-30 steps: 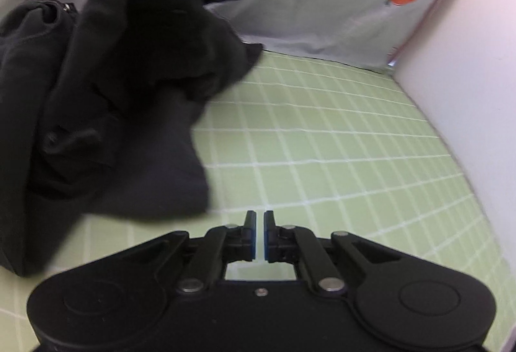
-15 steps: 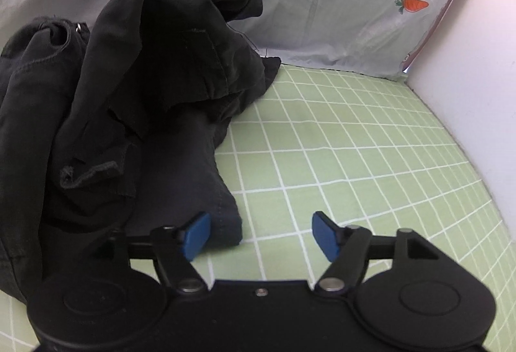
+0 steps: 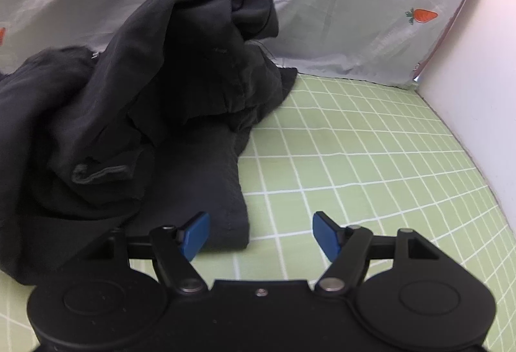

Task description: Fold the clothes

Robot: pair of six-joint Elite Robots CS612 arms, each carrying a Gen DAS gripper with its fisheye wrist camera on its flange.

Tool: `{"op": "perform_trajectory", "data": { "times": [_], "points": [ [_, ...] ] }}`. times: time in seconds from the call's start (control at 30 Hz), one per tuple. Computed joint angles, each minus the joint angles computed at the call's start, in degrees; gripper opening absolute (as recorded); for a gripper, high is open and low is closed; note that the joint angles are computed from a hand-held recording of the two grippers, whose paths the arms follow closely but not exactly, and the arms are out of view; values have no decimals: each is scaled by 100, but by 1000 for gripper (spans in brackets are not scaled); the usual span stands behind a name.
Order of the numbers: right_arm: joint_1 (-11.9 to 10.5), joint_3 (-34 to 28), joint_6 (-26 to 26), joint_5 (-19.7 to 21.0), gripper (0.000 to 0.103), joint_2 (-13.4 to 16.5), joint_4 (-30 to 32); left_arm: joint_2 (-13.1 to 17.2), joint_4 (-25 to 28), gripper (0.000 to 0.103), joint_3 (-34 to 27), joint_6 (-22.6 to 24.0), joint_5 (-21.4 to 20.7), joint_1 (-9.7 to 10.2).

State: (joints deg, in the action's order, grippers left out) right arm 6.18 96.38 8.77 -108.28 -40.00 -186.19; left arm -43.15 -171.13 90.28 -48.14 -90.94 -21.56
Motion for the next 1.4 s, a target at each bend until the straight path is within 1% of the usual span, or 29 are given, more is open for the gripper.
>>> {"op": "perform_trajectory", "data": {
  "times": [0.07,0.2,0.27,0.33,0.43,0.57,0.6,0.67,0.7,0.73,0.77,0.8,0.83,0.9,1.0,1.07,1.1,1.17,1.23,1.3,1.4],
  "points": [
    [3,34,5,122,72,-28,-69,-124,-24,8,234,-198,166,34],
    [-6,82,148,442,72,-87,-141,-268,39,9,569,-397,481,85],
    [-3,62,185,548,72,-97,-126,-296,166,9,658,-410,676,85],
    [10,15,150,603,72,-89,-140,-301,273,10,717,-528,743,107],
    [41,-123,-168,677,72,-27,-216,-294,281,11,785,-737,632,159],
    [62,-451,-743,916,73,145,-298,-255,361,11,726,-642,672,126],
    [84,-565,-936,897,73,213,-317,-243,397,11,700,-602,709,112],
    [152,-803,-1341,721,70,359,-345,-243,384,11,721,-552,721,107],
    [164,-884,-1500,728,57,420,-423,-235,367,11,720,-563,699,114],
    [163,-932,-1511,765,37,442,-414,-243,304,12,771,-597,667,121],
    [161,-981,-1519,803,30,464,-402,-259,216,12,849,-638,633,127],
    [160,-974,-1447,789,25,456,-427,-264,168,12,884,-666,610,134],
    [160,-964,-1373,772,18,447,-453,-264,137,12,898,-688,593,140],
    [183,-837,-1271,549,13,394,-630,-261,85,12,922,-721,560,149],
    [241,-512,-1318,-124,9,283,-1041,-242,-5,13,937,-772,463,162],
    [266,-217,-1240,-557,9,148,-1245,-236,-57,13,950,-843,361,171],
    [308,-107,-1345,-1025,0,120,-1438,-246,-21,13,951,-797,386,159],
    [403,63,-1569,-2011,0,93,-1828,-270,77,13,944,-664,483,127],
    [303,359,-1228,-2467,0,-144,-1741,-282,142,13,927,-575,531,106],
    [109,704,-542,-2319,0,-456,-1360,-297,261,13,886,-441,589,82],
    [-87,976,-432,-1810,1,-615,-1360,-352,382,14,850,-240,661,51]
  ]
}}
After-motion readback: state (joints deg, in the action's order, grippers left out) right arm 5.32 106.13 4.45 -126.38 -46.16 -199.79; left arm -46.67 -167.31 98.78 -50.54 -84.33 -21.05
